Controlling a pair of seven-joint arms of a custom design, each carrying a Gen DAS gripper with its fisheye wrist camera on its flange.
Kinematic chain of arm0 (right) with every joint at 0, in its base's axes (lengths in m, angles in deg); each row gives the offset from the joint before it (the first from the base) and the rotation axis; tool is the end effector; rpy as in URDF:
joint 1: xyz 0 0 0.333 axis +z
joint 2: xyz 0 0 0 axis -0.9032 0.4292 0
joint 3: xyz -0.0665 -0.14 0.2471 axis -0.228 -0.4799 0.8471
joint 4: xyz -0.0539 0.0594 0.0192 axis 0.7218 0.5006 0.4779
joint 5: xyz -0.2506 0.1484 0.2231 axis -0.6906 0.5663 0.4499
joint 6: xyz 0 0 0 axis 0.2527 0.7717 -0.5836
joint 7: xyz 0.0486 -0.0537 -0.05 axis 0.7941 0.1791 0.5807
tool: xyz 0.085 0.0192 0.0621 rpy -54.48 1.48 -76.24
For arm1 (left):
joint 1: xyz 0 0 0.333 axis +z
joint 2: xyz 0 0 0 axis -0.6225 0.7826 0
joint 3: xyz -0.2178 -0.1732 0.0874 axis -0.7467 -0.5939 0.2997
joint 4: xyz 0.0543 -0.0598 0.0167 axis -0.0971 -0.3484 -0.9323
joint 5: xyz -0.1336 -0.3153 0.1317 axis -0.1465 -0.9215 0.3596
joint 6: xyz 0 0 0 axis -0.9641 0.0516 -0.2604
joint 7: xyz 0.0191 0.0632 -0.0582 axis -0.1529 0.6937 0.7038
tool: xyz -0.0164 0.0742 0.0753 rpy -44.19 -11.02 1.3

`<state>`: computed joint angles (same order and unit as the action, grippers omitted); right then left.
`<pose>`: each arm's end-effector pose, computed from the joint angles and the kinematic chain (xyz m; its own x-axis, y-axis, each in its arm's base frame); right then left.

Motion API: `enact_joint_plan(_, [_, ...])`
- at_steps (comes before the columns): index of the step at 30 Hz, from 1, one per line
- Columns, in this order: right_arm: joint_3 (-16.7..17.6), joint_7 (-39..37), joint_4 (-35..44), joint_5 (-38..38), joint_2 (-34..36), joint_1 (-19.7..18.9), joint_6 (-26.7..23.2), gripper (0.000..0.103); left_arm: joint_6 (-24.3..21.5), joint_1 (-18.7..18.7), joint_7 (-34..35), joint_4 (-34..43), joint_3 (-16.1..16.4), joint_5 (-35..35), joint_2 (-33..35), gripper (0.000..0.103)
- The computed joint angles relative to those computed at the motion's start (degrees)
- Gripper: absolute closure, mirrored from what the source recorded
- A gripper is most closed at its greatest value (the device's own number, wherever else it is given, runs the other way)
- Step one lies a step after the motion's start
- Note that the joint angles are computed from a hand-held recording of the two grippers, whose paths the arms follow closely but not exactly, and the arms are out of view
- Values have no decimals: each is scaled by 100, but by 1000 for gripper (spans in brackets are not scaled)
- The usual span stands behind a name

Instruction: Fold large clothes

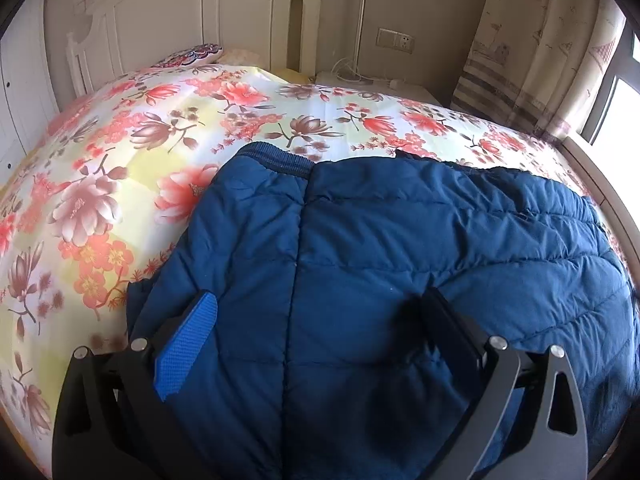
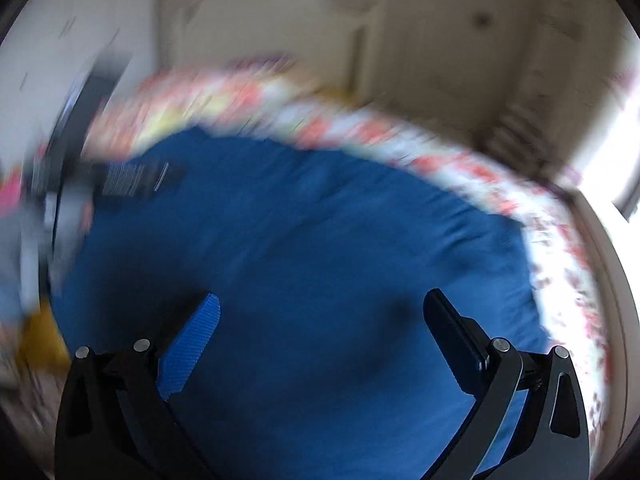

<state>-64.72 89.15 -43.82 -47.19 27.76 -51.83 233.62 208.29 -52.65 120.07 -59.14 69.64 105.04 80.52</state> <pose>0.5459 0.1022 0.5324 0.5532 -0.8277 0.0942 -0.5672 -0.4571 -0.6851 0.5755 -0.2289 0.5412 0.2023 -0.9784 0.0417 -0.7267 -0.1785 -0.6633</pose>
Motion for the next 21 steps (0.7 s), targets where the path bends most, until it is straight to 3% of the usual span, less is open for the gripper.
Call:
enact_joint_plan(1, [-135,-257,-243,252,-31,213,416,4,18,2,-7,-10,0,-11,-5,2])
enact_joint_plan(2, [-280,-802,-293,905,-18,360,513,4,68,15,-7,-36,4,-36,-15,2])
enact_joint_plan(3, [-304,-952,-176,1216,46,307,290,4,83,17,-9,-48,4,-42,-23,2])
enact_joint_plan(5, [-122,-627,-8,935,81,-3,-51,6,3,-2,1,2,-4,-14,-4,2])
enact_joint_plan(7, [-89,-364,-124,596,-50,-101,137,6,-34,-11,8,26,-4,-5,10,2])
enact_joint_plan(11, [-317,131,-227,663,-76,-336,388,6,-7,-7,12,28,5,-7,18,2])
enact_joint_plan(13, [-566,-312,-131,1477,56,-451,-5,6,-15,-12,11,23,7,1,11,2])
enact_joint_plan(15, [-585,-746,-122,2055,53,-582,-238,6,-12,-15,0,8,7,18,-2,2])
enact_joint_plan(21, [-438,-821,-218,2043,29,-698,-99,5,-14,-8,-2,-3,1,19,-10,2])
